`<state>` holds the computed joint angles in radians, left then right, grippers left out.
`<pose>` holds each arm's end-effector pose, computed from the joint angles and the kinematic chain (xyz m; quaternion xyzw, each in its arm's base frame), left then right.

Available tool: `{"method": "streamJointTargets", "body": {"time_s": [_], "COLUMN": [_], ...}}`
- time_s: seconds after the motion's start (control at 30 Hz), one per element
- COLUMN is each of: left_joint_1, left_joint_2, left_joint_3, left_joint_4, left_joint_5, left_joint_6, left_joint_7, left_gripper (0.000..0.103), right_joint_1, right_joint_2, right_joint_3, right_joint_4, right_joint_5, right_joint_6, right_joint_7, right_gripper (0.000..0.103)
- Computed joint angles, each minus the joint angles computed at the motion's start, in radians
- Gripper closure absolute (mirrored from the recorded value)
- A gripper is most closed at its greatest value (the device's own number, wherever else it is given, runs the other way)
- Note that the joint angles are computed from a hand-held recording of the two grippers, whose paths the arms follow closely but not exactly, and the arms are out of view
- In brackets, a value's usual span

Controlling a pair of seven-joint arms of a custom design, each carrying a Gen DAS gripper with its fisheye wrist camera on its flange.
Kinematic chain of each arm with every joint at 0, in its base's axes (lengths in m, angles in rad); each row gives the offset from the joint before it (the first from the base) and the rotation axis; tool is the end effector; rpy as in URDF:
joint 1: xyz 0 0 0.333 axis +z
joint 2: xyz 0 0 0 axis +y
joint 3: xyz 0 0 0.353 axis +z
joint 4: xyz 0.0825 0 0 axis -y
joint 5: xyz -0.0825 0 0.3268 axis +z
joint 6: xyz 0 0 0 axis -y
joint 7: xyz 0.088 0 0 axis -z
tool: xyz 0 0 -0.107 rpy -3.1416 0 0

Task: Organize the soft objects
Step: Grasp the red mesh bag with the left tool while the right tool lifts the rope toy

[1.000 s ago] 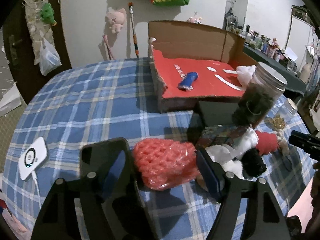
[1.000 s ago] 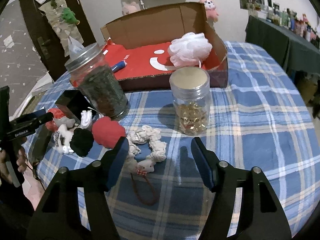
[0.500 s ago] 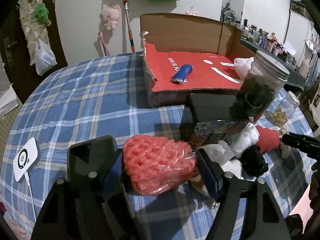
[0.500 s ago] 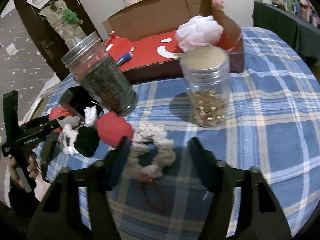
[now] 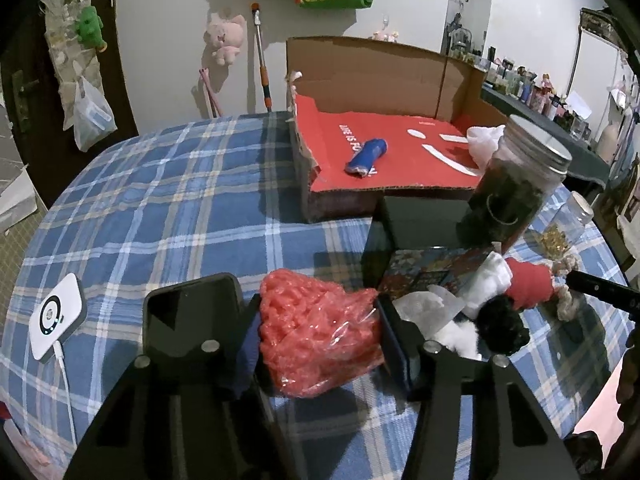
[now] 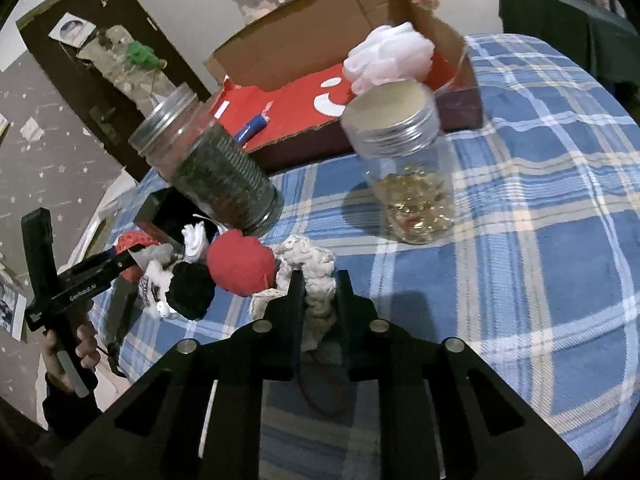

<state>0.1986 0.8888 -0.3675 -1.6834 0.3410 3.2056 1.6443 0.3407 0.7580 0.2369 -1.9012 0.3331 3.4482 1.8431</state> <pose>0.7020 -0.0820 0.2598 -0.5314 0.7699 -0.3002 0.1863 0.5888 0.3004 0.2695 -0.5906 0.7111 -0.0593 0.3767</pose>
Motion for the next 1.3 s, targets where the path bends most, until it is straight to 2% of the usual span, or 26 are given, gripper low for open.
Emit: {"method": "streamJointTargets", "body": {"time_s": [0.13, 0.3, 0.37, 0.43, 0.5, 0.53, 0.6, 0.7, 0.73, 0.8, 0.97, 1.03, 1.3], "left_joint_1": [-0.002, 0.054, 0.033, 0.004, 0.004, -0.012, -0.003, 0.031, 0.028, 0.014, -0.005, 0.005, 0.027], "left_joint_2": [-0.014, -0.024, -0.037, -0.036, -0.024, -0.021, -0.014, 0.004, 0.001, -0.005, -0.025, -0.029, -0.037], "left_joint_3": [0.011, -0.045, -0.015, 0.018, 0.012, 0.030, 0.021, -0.023, -0.018, -0.001, 0.025, 0.014, -0.006], "left_joint_4": [-0.021, -0.052, -0.063, -0.057, -0.043, -0.039, -0.039, -0.025, -0.030, -0.037, -0.063, -0.065, -0.077], "left_joint_5": [0.000, 0.015, 0.021, 0.021, 0.019, 0.012, 0.005, -0.009, -0.012, -0.015, -0.009, -0.004, 0.011], "left_joint_6": [0.026, 0.034, 0.042, 0.027, -0.013, -0.020, -0.021, -0.049, -0.041, -0.033, 0.002, 0.007, 0.020], "left_joint_7": [-0.017, -0.024, -0.031, -0.042, -0.038, -0.043, -0.038, -0.019, -0.015, -0.013, -0.018, -0.017, -0.026], "left_gripper": [0.050, 0.052, 0.051, 0.050, 0.046, 0.042, 0.039, 0.037, 0.036, 0.036, 0.046, 0.051, 0.053], "right_joint_1": [-0.003, 0.001, 0.003, 0.008, 0.021, 0.035, 0.053, 0.091, 0.106, 0.092, 0.077, 0.072, 0.098], "right_joint_2": [-0.019, -0.050, -0.058, -0.064, -0.070, -0.072, -0.078, -0.083, -0.081, -0.074, -0.056, -0.059, -0.105], "right_joint_3": [0.005, -0.002, -0.006, -0.011, -0.025, -0.039, -0.058, -0.096, -0.112, -0.096, -0.082, -0.077, -0.109], "right_joint_4": [-0.031, -0.078, -0.091, -0.098, -0.107, -0.105, -0.114, -0.120, -0.117, -0.115, -0.104, -0.113, -0.169], "right_joint_5": [0.002, -0.004, -0.008, -0.010, -0.005, 0.003, 0.016, 0.045, 0.058, 0.058, 0.062, 0.064, 0.098], "right_joint_6": [0.042, 0.090, 0.097, 0.091, 0.081, 0.069, 0.052, 0.027, 0.012, 0.010, 0.000, 0.015, 0.070], "right_joint_7": [0.009, 0.023, 0.027, 0.030, 0.028, 0.025, 0.017, 0.006, 0.002, 0.000, 0.000, 0.002, 0.004], "right_gripper": [0.089, 0.089, 0.089, 0.089, 0.089, 0.089, 0.089, 0.089, 0.089, 0.089, 0.089, 0.089, 0.089]}}
